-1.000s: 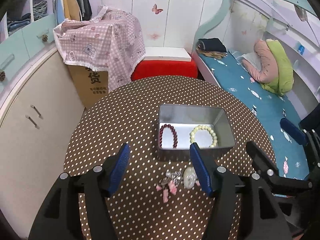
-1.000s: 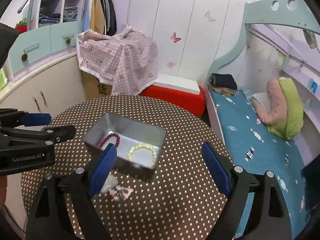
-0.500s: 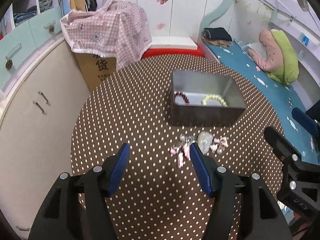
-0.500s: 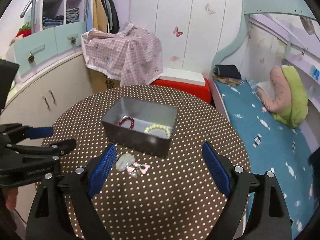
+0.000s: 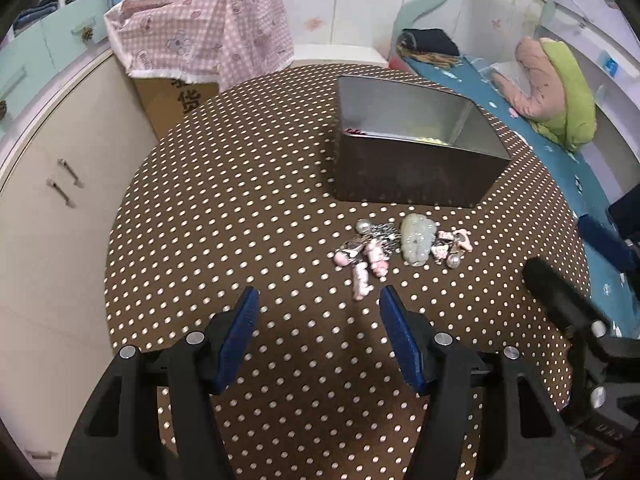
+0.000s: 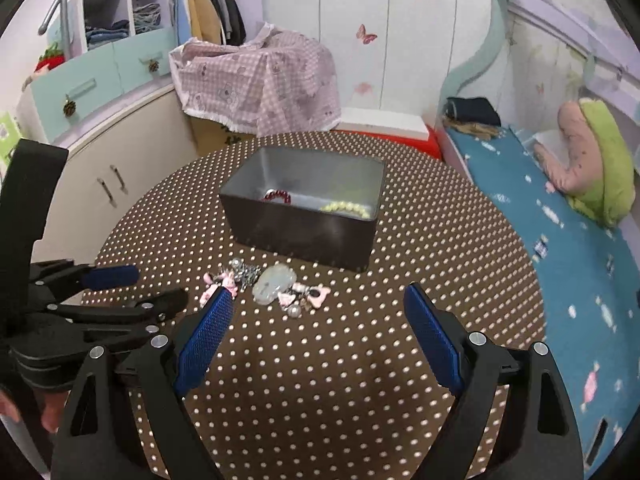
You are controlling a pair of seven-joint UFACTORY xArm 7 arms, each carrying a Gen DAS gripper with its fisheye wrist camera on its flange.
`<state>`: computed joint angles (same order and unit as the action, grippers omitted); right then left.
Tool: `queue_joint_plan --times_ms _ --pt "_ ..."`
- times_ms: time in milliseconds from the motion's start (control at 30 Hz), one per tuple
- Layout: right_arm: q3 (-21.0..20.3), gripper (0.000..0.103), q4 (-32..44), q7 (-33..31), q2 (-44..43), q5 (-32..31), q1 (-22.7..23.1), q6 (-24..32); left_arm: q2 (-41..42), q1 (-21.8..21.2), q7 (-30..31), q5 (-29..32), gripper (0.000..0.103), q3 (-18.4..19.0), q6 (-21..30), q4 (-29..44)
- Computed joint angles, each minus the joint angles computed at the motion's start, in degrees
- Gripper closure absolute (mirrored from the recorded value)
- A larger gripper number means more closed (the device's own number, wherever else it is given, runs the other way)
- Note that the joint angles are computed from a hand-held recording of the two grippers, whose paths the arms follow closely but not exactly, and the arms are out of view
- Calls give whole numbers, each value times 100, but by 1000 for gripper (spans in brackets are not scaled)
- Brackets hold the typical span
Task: Organize jewelry
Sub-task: 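Withdraw both tools from the box toward the remaining jewelry, then grasp a pink charm with the left tool while the right tool grasps a pink charm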
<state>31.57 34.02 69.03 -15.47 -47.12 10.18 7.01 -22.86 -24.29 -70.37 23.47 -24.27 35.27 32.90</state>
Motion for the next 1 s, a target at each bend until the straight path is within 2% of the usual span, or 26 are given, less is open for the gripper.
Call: queue_joint_plan --times_ms 100,233,300,333,433,467,500,633,667,700,767,800,933,1000 --pt "337 19 -41 609 118 -385 -471 -293 152 119 -163 254 43 -106 -191 16" --pt "547 19 10 1072 264 -931 -772 -379 369 175 -284 498 46 -68 -428 25" --pt "639 19 98 1411 321 -1421 -919 -400 507 249 -397 696 57 -74 -586 43" --pt "619 19 130 1505 357 -1574 -909 -393 575 258 -419 765 61 -65 -595 76" --pt "334 18 191 1392 524 -1606 -649 -373 875 168 -386 864 86 121 -756 136" --pt "259 18 213 1411 564 -1674 -597 -400 866 274 -579 1119 89 -8 -738 142" --pt "205 18 247 1463 611 -1766 -555 -407 901 227 -568 1157 97 14 -717 160" --pt "14 19 439 1670 834 -2194 -382 -436 728 82 -427 894 97 274 -1016 -55" --pt "-35 22 500 1711 908 -2306 -329 -475 631 75 -368 792 97 319 -1058 -133" --pt "-102 24 566 1677 1001 -2355 -258 -546 518 87 -310 715 97 345 -1095 -218" --pt "-280 43 601 1193 1145 -2005 -11 -655 288 102 -176 480 97 419 -1281 -421" --pt "-375 46 611 962 1216 -1851 102 -746 104 70 -27 278 97 530 -1438 -581" --pt "-563 53 896 241 1645 -1464 531 -840 -434 214 227 -158 97 524 -1635 -987" --pt "-462 57 973 -512 1893 -728 571 -880 -636 221 407 -417 97 594 -1692 -1163"
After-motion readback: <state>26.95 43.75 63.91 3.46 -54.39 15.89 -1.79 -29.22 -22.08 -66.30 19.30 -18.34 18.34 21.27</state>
